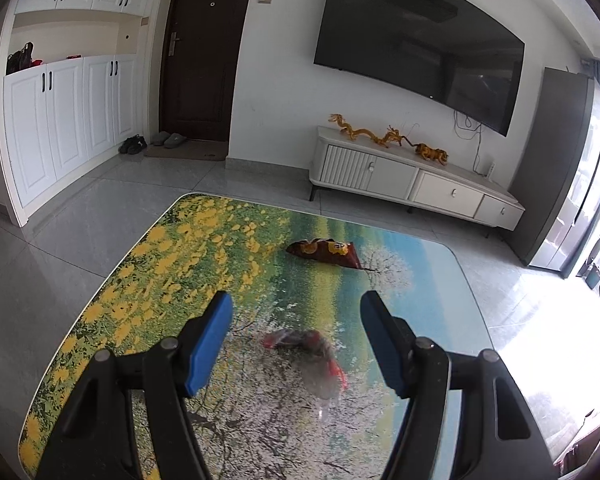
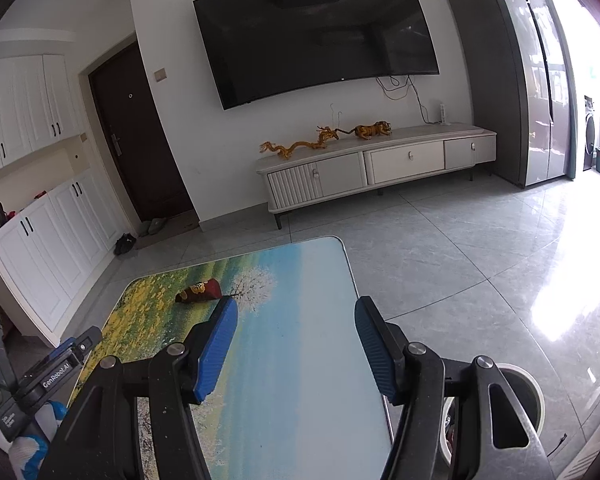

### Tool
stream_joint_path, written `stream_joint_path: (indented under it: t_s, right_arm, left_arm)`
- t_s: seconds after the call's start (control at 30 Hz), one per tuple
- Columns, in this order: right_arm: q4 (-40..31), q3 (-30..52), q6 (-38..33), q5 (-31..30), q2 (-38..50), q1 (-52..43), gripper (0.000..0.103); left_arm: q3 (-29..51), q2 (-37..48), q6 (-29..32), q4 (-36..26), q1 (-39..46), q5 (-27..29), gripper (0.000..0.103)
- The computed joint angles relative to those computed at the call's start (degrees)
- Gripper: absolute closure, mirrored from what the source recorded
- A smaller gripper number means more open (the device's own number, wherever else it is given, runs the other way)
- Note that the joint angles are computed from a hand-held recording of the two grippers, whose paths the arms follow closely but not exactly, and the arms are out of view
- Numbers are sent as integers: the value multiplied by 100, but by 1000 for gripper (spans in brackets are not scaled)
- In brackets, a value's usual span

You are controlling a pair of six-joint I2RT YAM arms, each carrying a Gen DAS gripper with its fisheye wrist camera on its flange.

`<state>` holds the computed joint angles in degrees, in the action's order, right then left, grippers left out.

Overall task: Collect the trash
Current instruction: 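Lower the open left tool onto the red-clear plastic wrapper and close it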

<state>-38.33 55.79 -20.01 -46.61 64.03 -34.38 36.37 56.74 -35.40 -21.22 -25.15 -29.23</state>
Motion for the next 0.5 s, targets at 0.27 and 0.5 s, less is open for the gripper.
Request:
stream_joint_path:
  t_s: [0.27, 0.5]
  right_arm:
    - [511, 548, 510, 378, 391, 1305, 43]
    - [1095, 684, 541, 975, 1266, 2261, 42]
  left_arm:
    - [-353, 405, 469, 674, 576, 1054, 38]
    - [-387, 1676, 767, 1661, 716, 1841, 39]
